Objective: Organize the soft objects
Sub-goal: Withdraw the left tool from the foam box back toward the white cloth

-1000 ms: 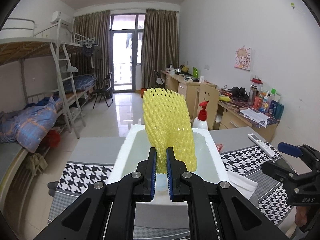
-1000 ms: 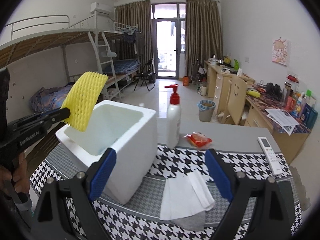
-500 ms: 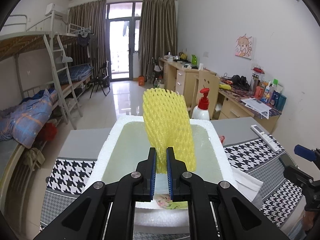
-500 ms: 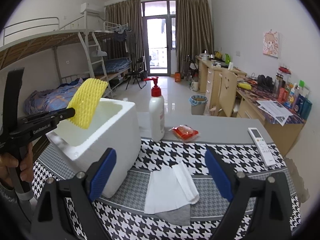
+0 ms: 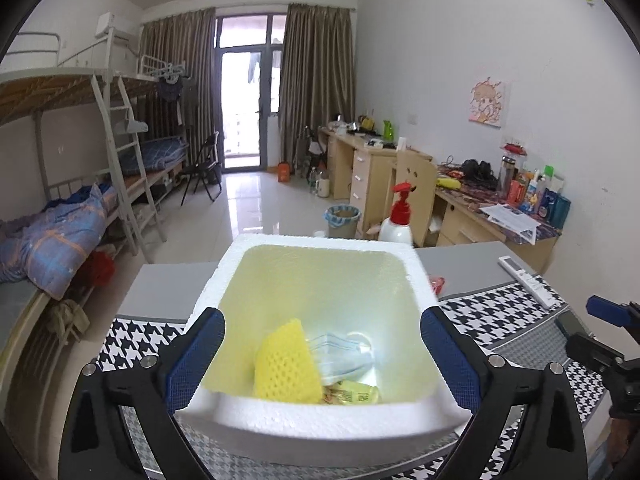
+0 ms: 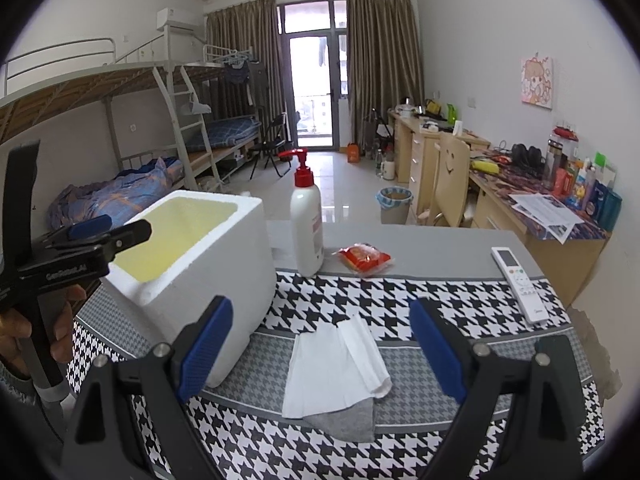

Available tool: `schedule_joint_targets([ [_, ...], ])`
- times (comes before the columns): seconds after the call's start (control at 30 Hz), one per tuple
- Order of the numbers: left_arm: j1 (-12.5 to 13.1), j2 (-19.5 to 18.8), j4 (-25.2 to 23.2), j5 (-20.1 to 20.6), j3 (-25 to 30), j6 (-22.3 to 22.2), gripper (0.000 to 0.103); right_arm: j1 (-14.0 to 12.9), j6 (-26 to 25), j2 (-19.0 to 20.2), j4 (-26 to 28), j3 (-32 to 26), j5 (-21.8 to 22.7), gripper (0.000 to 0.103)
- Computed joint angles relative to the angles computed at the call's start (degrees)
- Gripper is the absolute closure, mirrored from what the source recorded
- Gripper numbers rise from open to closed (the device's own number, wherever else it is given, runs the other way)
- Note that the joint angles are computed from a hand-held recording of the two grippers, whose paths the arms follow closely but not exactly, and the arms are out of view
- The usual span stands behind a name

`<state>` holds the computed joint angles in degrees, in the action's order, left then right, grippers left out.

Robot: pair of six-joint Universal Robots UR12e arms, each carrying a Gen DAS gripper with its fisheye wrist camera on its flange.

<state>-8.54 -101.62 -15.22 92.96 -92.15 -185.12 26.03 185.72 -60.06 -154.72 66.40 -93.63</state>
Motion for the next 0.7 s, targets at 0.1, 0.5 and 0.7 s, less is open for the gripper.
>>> schedule_joint_targets([
  [0.1,-0.4,0.6,2.0,1.0,-0.7,-0.3,0.004,-0.1,0.1,-0.8,-1.6,1.3,0.5,0.011],
  [0.5,-1.8,4.5,5.8,0.5,-5.1,2.2,0.001,0.5,0.0,-3.9,-5.8,5.8,-0.1,0.011],
  [0.7,-2.1,6.2,9.2,-0.4,-7.4,1.1,0.001,1.1,-0.8,-5.4,-8.8,8.2,-1.3,0.011],
])
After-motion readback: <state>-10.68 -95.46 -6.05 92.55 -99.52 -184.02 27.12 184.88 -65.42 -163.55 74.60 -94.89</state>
